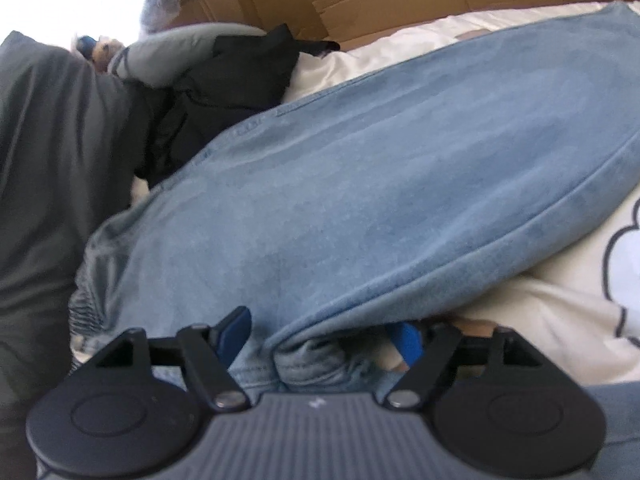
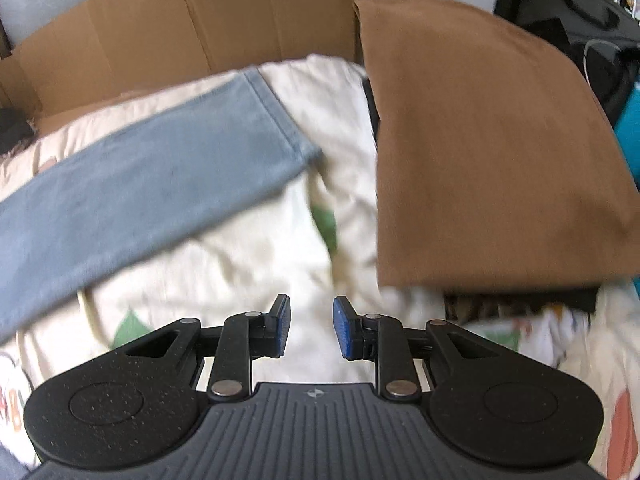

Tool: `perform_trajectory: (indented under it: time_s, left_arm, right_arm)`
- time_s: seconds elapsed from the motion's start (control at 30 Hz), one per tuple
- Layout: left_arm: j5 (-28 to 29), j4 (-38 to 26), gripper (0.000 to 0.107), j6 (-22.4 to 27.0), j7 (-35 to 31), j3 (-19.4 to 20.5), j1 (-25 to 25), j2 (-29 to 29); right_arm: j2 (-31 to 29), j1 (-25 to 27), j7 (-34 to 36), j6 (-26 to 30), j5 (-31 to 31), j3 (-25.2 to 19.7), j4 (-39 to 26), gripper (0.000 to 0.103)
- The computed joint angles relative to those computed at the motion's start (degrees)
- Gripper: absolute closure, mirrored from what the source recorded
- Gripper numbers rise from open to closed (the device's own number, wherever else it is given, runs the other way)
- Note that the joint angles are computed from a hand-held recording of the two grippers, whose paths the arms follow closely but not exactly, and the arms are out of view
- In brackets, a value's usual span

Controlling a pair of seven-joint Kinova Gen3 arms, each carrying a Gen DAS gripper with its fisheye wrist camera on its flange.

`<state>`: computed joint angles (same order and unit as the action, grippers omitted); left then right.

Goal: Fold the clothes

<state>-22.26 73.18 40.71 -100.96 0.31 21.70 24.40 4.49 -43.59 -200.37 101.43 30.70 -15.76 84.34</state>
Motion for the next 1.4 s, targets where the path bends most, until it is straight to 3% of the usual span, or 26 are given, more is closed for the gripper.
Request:
perform_trajectory:
  time_s: [0.1,0.17,0.27,0.37,0.63,0.93,1.0,1.17,1.4]
  left_arm:
    - [-3.1,0.3,0.033,-0.5,3.4,-2.1,2.1,0.4]
    - [-2.3,-1.7,0.047,2.2,3.4,-1.4,1.2,1.0]
    - [1.2,-3.6,0.063,5.1,-1.2,1.1,-1.8,0.4]
    - [5.4,-4.7,0.069,7.1,-7.5,3.3,-5.2,-0.7]
    - [15.5,-12.0,0.074,16.6,-23.4,6.0,-11.0,-0.2]
    - [27.9,-23.5,0.081,29.7,-33.1,7.5,-17.3,3.5]
    - [29.9,-23.8,0.089,30.3,-34.0,7.4,-18.3,3.3]
    - [33.2,-26.1,0.093,33.9,-34.3,7.3,-19.5,4.5]
    - [31.5,-24.0,0.094,31.1,-30.6,5.9,-17.0,5.9]
  right_arm:
    - [0.2,-1.2,-2.3,0.9,-1.5,-0.8,-0.2,0.073]
    - [0.3,-1.9,-3.4,1.5,-2.2,-1.1,-0.4,0.073]
    - [0.3,-3.1,-4.7,2.6,-2.8,-1.6,-0.9,0.073]
    - [0.2,-4.2,-6.2,3.5,-3.4,-2.1,-1.4,0.073]
    - [0.5,-7.3,-13.0,5.8,-6.4,-3.2,-2.1,0.073]
    - [0.2,-11.3,-23.1,9.0,-11.2,-5.0,-2.4,0.073]
    - [0.1,-12.1,-25.1,9.5,-12.0,-5.4,-2.6,0.073]
    - [-0.2,-14.2,-29.5,8.7,-11.8,-6.6,-2.8,0.073]
    - [-0.5,-14.9,-28.4,6.8,-10.1,-7.1,-3.5,0.073]
